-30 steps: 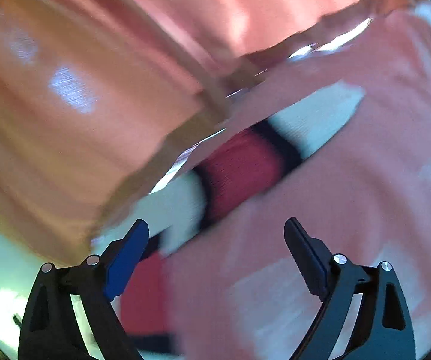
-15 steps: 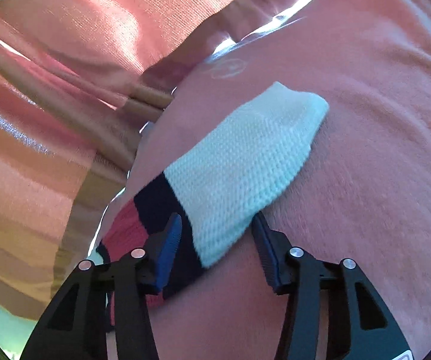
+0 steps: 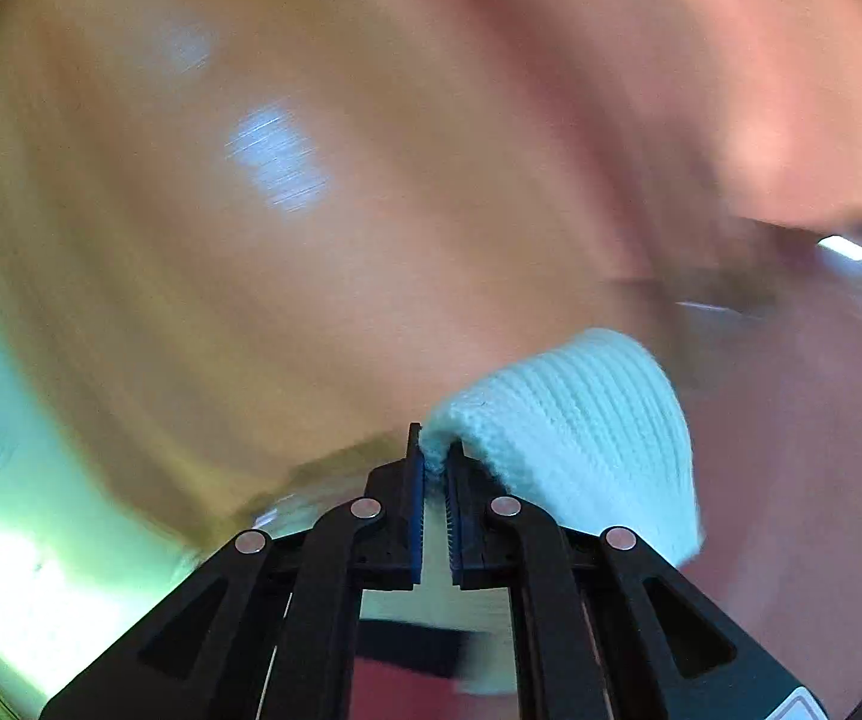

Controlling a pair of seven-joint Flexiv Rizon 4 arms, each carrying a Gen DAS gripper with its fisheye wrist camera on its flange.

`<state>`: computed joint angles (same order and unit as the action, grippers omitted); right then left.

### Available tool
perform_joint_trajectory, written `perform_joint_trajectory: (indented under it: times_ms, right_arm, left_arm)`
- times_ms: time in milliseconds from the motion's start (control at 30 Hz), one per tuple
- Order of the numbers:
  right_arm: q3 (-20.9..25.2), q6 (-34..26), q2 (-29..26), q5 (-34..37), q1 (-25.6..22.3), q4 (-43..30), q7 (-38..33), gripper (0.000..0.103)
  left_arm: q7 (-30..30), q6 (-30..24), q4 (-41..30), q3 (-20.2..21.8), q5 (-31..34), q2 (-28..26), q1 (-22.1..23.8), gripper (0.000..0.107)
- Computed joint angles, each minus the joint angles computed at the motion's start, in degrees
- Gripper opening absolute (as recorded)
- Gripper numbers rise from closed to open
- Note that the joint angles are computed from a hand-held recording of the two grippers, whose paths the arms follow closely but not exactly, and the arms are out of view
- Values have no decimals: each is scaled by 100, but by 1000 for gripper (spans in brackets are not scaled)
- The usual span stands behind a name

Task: Fold small clothes

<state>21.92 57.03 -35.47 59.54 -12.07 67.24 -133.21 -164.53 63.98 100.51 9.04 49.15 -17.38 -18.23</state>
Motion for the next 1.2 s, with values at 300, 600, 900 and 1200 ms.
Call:
perform_joint_trajectory:
  times_ms: [300,600,900,1200]
  right_arm:
    - [52,37,56,-1406,1772,210,42,18]
    - [-1126,2068,765,-2907,1997,2457,964,58]
    - [-1754,2112,48,-4557,2544,2634,2136,57]
    - [-760,2153,-185,-4550,1667,2302,2629,12]
  left_arm:
    - [343,782,441,34,-706,108,535,98]
    - [2231,1523,637,-669,-3176,-397,1619,98]
    - [3816,1661,-125,-1322,-4588,-1601,2226,68]
    - [4724,2217,-216,-1291,-5045,-1799,2115,5]
